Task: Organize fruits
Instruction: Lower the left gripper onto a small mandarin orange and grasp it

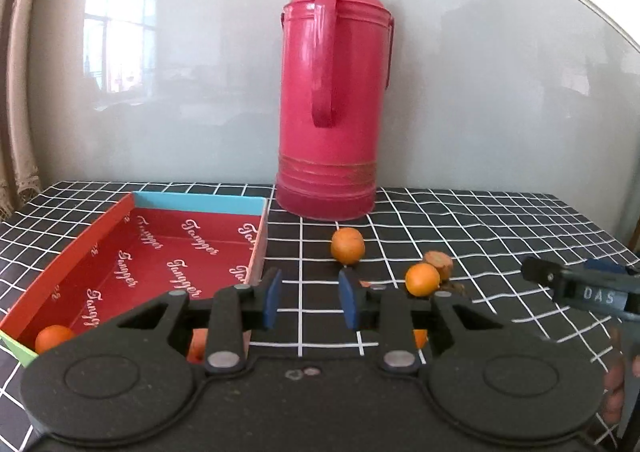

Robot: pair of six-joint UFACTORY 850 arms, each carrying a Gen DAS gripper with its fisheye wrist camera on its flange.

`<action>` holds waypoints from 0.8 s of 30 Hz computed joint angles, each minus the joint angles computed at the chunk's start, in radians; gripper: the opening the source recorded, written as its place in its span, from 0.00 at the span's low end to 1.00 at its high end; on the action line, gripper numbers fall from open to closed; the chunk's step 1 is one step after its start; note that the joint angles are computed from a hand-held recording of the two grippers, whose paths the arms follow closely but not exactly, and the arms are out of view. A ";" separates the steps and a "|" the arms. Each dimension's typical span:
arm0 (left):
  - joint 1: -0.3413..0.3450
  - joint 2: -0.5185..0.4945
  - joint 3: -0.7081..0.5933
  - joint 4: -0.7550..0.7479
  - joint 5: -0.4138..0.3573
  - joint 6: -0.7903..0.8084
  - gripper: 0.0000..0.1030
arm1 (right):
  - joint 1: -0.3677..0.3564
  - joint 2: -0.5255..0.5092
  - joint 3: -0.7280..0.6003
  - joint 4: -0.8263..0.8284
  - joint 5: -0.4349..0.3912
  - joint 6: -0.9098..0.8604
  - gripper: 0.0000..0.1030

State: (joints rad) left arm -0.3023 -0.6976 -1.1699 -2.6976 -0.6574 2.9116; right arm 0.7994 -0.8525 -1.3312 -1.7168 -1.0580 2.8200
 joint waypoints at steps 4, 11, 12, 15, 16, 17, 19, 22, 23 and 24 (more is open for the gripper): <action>-0.016 -0.024 -0.020 0.116 0.026 -0.059 0.40 | 0.008 -0.007 -0.012 -0.001 -0.019 -0.018 1.00; -0.067 -0.093 -0.119 0.225 0.154 -0.166 0.33 | 0.001 0.009 0.021 0.013 -0.025 -0.021 1.00; -0.075 -0.102 -0.132 0.213 0.180 -0.152 0.32 | -0.001 0.015 0.031 0.015 -0.025 -0.012 1.00; -0.086 -0.112 -0.133 0.135 0.178 -0.069 0.28 | -0.004 0.033 0.065 0.006 -0.029 0.029 1.00; -0.087 -0.114 -0.134 0.121 0.176 -0.065 0.27 | -0.004 0.038 0.073 0.005 -0.031 0.039 1.00; -0.089 -0.113 -0.130 0.094 0.169 -0.041 0.27 | -0.005 0.041 0.077 0.004 -0.032 0.044 1.00; -0.085 -0.098 -0.107 0.055 0.135 -0.010 0.27 | -0.005 0.047 0.086 0.002 -0.034 0.051 1.00; -0.074 -0.059 -0.060 0.003 0.070 0.042 0.27 | -0.005 0.050 0.088 0.001 -0.027 0.054 1.00; -0.069 -0.044 -0.041 -0.021 0.046 0.069 0.27 | -0.005 0.048 0.085 0.000 -0.023 0.054 1.00; -0.064 -0.029 -0.022 -0.050 0.025 0.099 0.27 | -0.005 0.048 0.082 -0.002 -0.019 0.056 1.00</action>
